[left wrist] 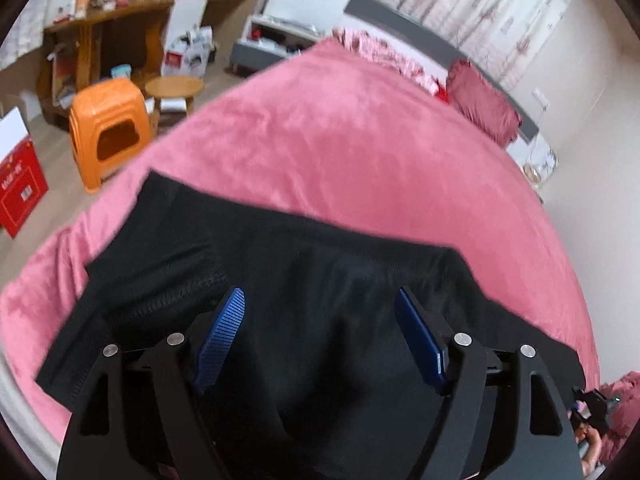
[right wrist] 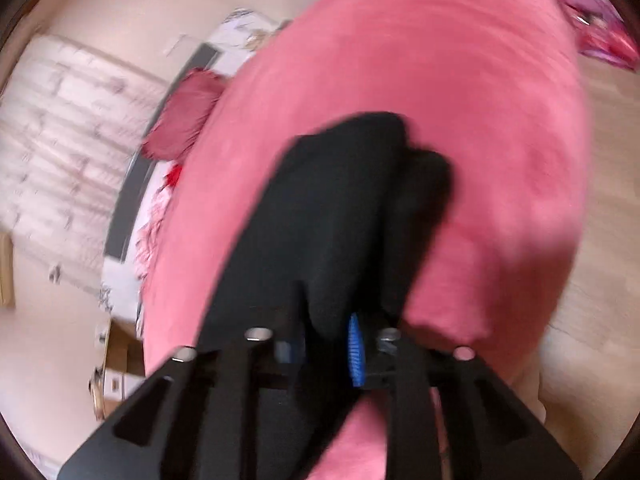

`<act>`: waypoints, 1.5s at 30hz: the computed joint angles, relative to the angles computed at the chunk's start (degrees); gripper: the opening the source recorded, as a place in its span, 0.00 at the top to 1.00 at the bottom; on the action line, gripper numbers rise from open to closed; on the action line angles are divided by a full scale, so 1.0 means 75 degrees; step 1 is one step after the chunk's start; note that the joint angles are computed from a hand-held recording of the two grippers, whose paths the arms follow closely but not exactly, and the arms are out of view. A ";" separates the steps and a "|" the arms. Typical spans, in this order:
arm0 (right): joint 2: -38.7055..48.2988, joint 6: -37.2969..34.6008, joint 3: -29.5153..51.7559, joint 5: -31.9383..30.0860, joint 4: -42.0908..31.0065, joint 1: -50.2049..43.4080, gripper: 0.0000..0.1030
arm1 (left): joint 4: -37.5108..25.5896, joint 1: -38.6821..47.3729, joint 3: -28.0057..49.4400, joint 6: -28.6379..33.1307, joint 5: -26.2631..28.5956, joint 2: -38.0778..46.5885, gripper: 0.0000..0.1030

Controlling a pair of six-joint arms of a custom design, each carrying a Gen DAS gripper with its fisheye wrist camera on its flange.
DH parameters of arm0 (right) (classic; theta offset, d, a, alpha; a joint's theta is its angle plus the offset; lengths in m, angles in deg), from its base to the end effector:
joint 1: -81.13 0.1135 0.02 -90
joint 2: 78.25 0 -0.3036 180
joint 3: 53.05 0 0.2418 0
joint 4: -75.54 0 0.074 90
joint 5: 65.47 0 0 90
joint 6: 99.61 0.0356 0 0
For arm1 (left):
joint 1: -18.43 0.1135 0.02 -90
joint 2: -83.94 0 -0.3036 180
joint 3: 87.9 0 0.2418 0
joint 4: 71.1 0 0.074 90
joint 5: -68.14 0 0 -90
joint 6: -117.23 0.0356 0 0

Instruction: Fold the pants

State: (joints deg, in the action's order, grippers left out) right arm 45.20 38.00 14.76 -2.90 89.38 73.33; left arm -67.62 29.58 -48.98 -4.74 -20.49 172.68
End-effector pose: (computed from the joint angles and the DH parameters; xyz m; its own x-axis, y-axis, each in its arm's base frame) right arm 0.4010 -0.0384 0.0968 -0.6075 0.7449 -0.2758 0.3396 0.5575 0.7576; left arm 0.2405 0.0465 0.1530 -0.5084 -0.6397 -0.5765 -0.5261 0.7607 -0.3802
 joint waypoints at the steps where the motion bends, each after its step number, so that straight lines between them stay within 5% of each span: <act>1: 0.0076 0.0220 -0.0103 -0.0139 0.0309 -0.0030 0.74 | -0.0061 -0.0022 -0.0009 0.0008 0.0033 -0.0015 0.26; 4: -0.0155 0.0162 -0.0248 -0.0017 0.0385 -0.0119 0.51 | 0.0015 -0.0083 -0.0069 -0.0001 -0.0024 -0.0018 0.26; 10: -0.1336 -0.1329 0.0017 0.3399 -0.1284 0.0893 0.42 | -0.0108 -0.0157 0.0049 -0.0208 0.0019 -0.0075 0.26; 13: -0.1405 -0.1610 0.0149 0.3057 -0.1059 0.1520 0.42 | -0.0180 -0.0377 0.0385 -0.0095 0.0344 0.0150 0.26; 17: -0.0877 -0.2156 0.1051 0.2273 -0.1349 0.2369 0.42 | -0.0773 -0.1259 0.1335 0.0539 -0.0111 0.0837 0.26; 21: -0.0089 -0.2542 0.2044 0.2407 -0.1913 0.3229 0.43 | -0.1078 -0.1826 0.2251 0.0927 -0.0187 0.1789 0.27; 28: 0.0762 -0.2106 0.2865 0.2076 -0.2220 0.3102 0.43 | -0.1742 -0.2329 0.4223 0.2220 -0.0927 0.3727 0.58; 36: 0.0196 -0.2325 0.1738 0.2206 -0.1541 0.3149 0.34 | -0.0360 -0.2055 0.4488 0.2594 -0.0970 0.4709 0.54; 43: 0.0305 -0.2751 0.1727 0.2397 -0.1386 0.3284 0.17 | 0.0659 -0.1674 0.3944 0.2414 -0.0042 0.4678 0.52; 45: 0.0307 -0.2826 0.1749 0.2443 -0.1427 0.3320 0.16 | 0.0977 -0.1604 0.3671 0.2335 0.0246 0.4577 0.43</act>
